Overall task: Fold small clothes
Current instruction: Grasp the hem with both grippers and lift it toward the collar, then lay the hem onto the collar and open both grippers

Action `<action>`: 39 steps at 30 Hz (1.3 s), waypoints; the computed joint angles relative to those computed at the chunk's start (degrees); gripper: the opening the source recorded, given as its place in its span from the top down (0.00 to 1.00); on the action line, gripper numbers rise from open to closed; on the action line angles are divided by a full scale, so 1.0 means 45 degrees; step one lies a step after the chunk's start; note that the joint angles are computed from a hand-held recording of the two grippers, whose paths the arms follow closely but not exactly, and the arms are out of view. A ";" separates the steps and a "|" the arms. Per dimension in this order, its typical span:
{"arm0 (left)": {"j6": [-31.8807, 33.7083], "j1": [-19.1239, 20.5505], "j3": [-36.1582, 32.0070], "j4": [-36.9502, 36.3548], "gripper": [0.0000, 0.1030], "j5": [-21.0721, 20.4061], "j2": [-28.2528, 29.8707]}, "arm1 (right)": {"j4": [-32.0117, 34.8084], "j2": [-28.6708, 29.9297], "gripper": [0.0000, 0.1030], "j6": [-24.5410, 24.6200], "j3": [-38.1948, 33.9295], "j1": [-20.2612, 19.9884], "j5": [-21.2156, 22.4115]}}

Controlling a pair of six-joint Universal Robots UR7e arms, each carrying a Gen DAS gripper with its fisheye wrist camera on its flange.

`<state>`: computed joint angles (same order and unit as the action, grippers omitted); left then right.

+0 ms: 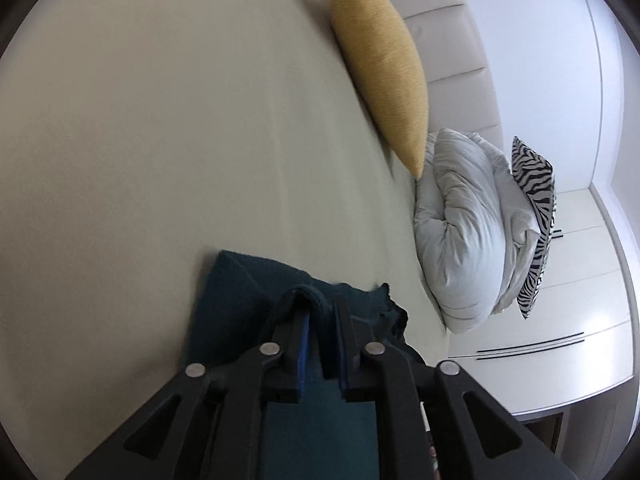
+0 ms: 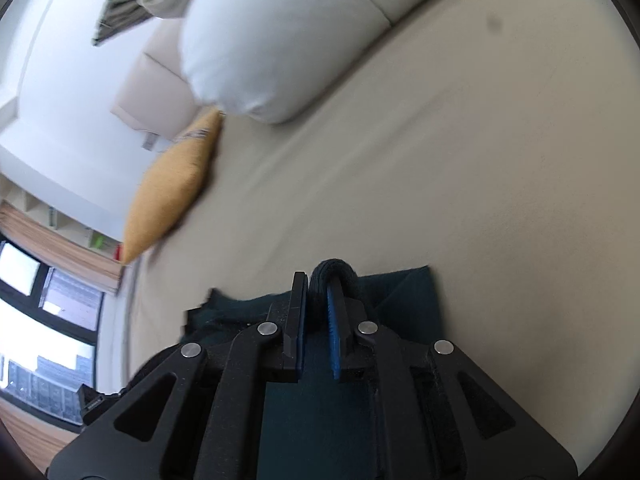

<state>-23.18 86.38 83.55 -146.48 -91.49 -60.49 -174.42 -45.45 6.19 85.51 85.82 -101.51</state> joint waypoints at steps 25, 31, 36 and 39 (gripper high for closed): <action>0.4406 -0.2479 0.4083 -0.3910 0.45 0.4185 -0.1497 | -0.0268 0.0502 0.54 -0.3078 0.0947 0.1655 -0.0403; 0.5871 -0.2534 0.2878 -0.4695 0.45 0.5996 0.0042 | 0.1191 0.2533 0.54 -0.1696 -0.1673 0.1427 0.1198; 0.6018 -0.1571 0.1921 -0.4615 0.63 0.5775 0.0656 | -0.1080 0.2517 0.84 -0.0272 -0.0890 -0.0026 0.3360; 0.6183 -0.1451 0.1785 -0.4614 0.63 0.5504 0.0677 | -0.2107 0.2220 0.84 0.0028 -0.0479 -0.0602 0.4242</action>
